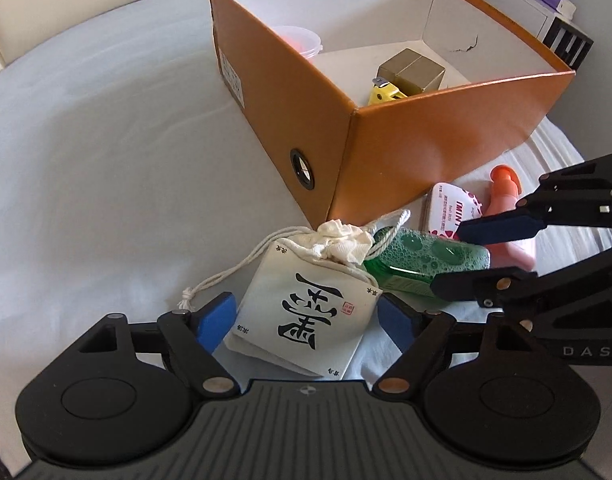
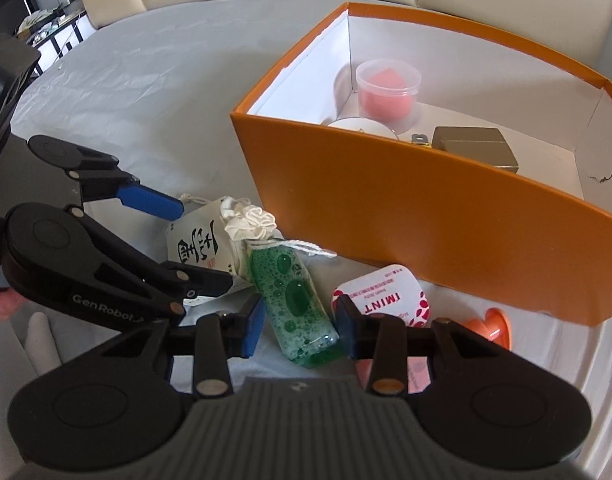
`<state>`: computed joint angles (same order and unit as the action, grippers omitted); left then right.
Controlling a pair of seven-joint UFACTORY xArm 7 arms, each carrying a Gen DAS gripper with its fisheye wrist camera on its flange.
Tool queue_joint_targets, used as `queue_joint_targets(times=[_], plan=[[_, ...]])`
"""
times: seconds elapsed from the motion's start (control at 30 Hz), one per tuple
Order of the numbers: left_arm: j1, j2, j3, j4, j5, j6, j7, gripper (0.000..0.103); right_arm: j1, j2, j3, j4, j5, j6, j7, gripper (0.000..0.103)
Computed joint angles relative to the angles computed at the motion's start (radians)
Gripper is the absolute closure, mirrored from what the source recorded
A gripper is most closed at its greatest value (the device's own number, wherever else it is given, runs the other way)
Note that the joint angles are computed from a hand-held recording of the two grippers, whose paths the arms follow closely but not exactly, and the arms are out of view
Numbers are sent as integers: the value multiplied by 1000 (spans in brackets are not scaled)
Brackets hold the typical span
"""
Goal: Organize rigid objects
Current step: 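Grasp the white drawstring pouch with the left gripper while the right gripper grasps the green soap bottle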
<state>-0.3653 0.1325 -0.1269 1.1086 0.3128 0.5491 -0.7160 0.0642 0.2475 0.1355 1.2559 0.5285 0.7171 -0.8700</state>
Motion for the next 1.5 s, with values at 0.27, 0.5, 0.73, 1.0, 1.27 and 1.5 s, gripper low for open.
queue_joint_targets(times=[0.27, 0.5, 0.73, 1.0, 1.27, 1.5], plan=[[18, 4, 3, -33, -52, -76, 27, 7, 3, 29, 4, 39, -23, 35, -3, 64], [15, 40, 10, -16, -72, -91, 37, 8, 10, 37, 8, 38, -39, 31, 7, 65], [-10, 51, 20, 15, -26, -30, -4, 12, 12, 8, -3, 6, -41, 37, 68, 66], [8, 11, 0, 10, -184, 112, -136, 16, 10, -14, -12, -11, -35, 71, 147, 70], [-27, 42, 3, 32, -12, 130, -166, 20, 36, -1, 16, -40, -46, -65, 44, 69], [-18, 33, 2, 8, -33, 92, -183, 20, 35, 27, 20, -42, -49, -114, 31, 70]])
